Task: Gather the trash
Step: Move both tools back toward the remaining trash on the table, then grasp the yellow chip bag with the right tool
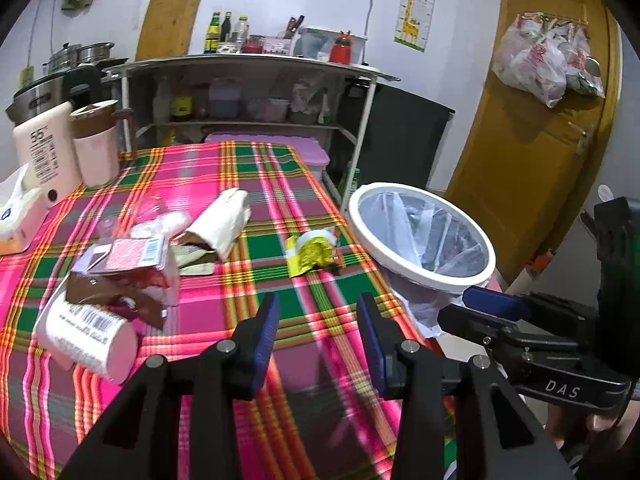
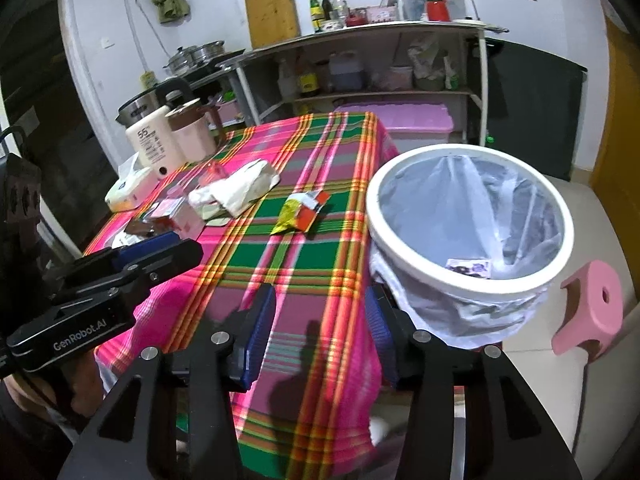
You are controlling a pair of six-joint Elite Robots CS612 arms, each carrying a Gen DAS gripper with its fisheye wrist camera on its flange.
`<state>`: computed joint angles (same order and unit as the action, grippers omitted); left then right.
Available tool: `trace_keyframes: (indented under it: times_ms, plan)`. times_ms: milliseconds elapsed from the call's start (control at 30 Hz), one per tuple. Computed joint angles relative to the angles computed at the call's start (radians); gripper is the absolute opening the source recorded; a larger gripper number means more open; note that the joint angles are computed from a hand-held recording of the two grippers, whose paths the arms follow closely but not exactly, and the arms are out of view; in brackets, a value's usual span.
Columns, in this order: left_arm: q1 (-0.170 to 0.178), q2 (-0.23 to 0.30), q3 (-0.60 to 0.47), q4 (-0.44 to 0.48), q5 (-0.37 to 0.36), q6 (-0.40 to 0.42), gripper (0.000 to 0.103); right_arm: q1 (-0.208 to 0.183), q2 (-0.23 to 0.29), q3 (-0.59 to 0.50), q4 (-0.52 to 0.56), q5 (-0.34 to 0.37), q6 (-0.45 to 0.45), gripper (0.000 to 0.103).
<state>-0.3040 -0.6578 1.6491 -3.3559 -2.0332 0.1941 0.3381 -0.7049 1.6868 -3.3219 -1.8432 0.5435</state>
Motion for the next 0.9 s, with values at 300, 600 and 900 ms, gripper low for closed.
trace_keyframes:
  times_ms: [300,600,900]
  plan:
    - [0.022,0.004,0.000,-0.034,0.059,-0.039,0.053,-0.004,0.016,-0.027,0.014,0.030,-0.021,0.047]
    - [0.056,0.013,-0.013,-0.083,0.168,-0.133,0.058,-0.012,0.038,-0.073,0.034,0.053,-0.041,0.050]
    - [0.071,0.025,-0.031,-0.022,0.246,-0.256,0.060,-0.015,0.057,-0.113,0.066,0.072,-0.058,0.051]
